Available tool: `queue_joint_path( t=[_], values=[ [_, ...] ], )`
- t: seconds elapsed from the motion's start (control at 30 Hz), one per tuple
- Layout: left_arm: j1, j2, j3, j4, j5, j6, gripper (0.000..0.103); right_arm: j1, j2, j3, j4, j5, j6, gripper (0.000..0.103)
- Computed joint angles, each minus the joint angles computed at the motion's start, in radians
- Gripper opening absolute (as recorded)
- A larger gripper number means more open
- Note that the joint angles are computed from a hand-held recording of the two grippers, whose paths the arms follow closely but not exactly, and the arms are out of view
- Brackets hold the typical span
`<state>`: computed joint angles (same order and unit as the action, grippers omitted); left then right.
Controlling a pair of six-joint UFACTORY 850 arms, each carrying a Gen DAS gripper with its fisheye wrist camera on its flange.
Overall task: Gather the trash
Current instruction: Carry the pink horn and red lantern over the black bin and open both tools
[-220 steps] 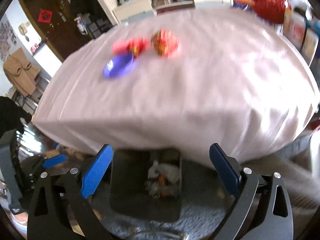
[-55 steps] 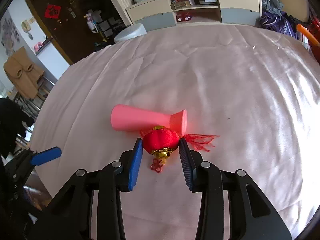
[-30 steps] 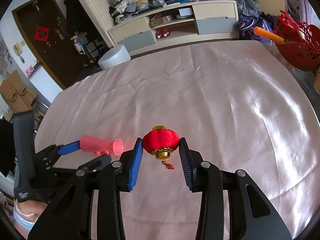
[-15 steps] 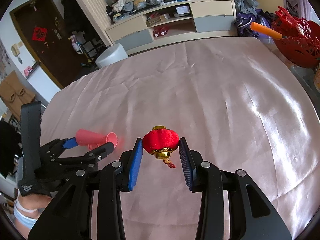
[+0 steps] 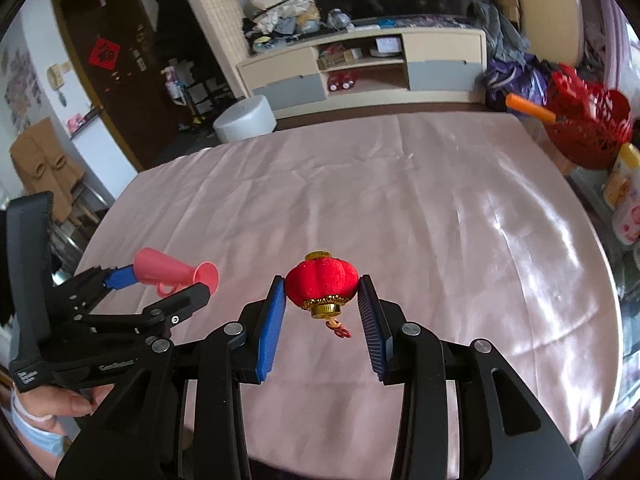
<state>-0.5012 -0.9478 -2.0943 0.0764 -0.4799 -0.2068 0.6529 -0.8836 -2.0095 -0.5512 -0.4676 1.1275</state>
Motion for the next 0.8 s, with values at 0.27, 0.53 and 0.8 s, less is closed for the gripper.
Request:
queue_joint_path(
  t=[0.27, 0.53, 0.8],
  values=[
    [-0.034, 0.288, 0.438, 0.148, 0.184, -0.148, 0.083, 0.078, 0.11, 0.153, -0.132, -0.007, 0.132, 0.038],
    [-0.058, 0.449, 0.715, 0.204, 0.283, -0.232, 0.083, 0.134, 0.156, 0.266, -0.118, 0.018, 0.15, 0.038],
    [-0.066, 0.473, 0.852, -0.119, 0.298, 0.041, 0.083, 0.167, 0.159, 0.363, -0.027, 0.091, 0.17, 0.038]
  ],
)
